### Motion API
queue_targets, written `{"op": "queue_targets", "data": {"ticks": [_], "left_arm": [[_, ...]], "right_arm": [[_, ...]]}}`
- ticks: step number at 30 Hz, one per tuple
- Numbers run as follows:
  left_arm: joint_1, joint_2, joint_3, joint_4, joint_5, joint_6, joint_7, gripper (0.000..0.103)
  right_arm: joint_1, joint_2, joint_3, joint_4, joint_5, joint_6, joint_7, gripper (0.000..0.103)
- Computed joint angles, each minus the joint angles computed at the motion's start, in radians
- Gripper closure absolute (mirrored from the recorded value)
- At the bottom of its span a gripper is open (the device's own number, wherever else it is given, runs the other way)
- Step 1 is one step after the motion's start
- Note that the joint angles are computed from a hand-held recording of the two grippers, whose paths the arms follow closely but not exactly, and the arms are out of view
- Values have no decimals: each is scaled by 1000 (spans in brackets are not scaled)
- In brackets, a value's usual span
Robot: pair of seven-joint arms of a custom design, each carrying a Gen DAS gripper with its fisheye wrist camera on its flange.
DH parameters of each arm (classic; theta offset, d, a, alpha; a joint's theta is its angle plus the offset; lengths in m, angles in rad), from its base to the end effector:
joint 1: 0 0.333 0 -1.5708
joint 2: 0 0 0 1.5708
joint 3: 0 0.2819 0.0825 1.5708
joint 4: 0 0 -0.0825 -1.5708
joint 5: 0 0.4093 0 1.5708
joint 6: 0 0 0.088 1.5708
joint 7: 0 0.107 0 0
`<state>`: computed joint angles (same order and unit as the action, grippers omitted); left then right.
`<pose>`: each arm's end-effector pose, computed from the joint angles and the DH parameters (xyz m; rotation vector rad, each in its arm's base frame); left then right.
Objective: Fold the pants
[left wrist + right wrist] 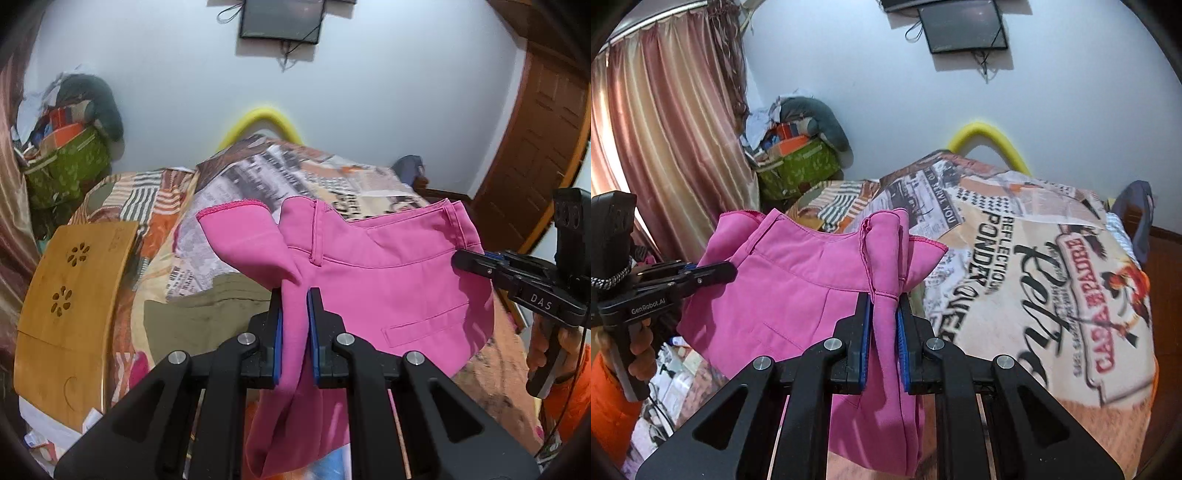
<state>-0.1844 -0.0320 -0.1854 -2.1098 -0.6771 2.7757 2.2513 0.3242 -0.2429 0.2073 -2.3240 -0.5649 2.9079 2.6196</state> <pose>0.5718 -0.1929 0.4567 -1.3617 2.2982 -1.0551 0.4508 0.3074 0.4781 -1.6336 1.6418 -0.4818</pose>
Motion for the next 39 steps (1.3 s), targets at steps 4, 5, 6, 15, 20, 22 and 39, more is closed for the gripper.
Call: {"op": "queue_targets", "data": {"ticks": [4,5,6,15,20,22,39], "left_arm": [[23,120,2,78,47,14,-26,92],[33,169,5,118,65,1,-48,92],[45,194,0,139,67,-8,-51,92],[72,480,19,344,292,-51,-215,92],[110,545,12,398,339,-89,-250,86],[104,536,33,381,371,-69,-287,86],[145,59,-8,-28,239,13,-179,86]], "right_arm": [[25,160,-34,117,58,-13,-101,92],[31,202,-40,150,62,-25,-121,92],[38,248,-47,190,70,-45,-148,92],[71,519,-77,415,260,-172,-374,91],[75,501,-85,396,298,-193,-425,86],[92,472,-100,373,260,-219,-412,82],[92,88,-37,177,-11,-276,-110,71]]}}
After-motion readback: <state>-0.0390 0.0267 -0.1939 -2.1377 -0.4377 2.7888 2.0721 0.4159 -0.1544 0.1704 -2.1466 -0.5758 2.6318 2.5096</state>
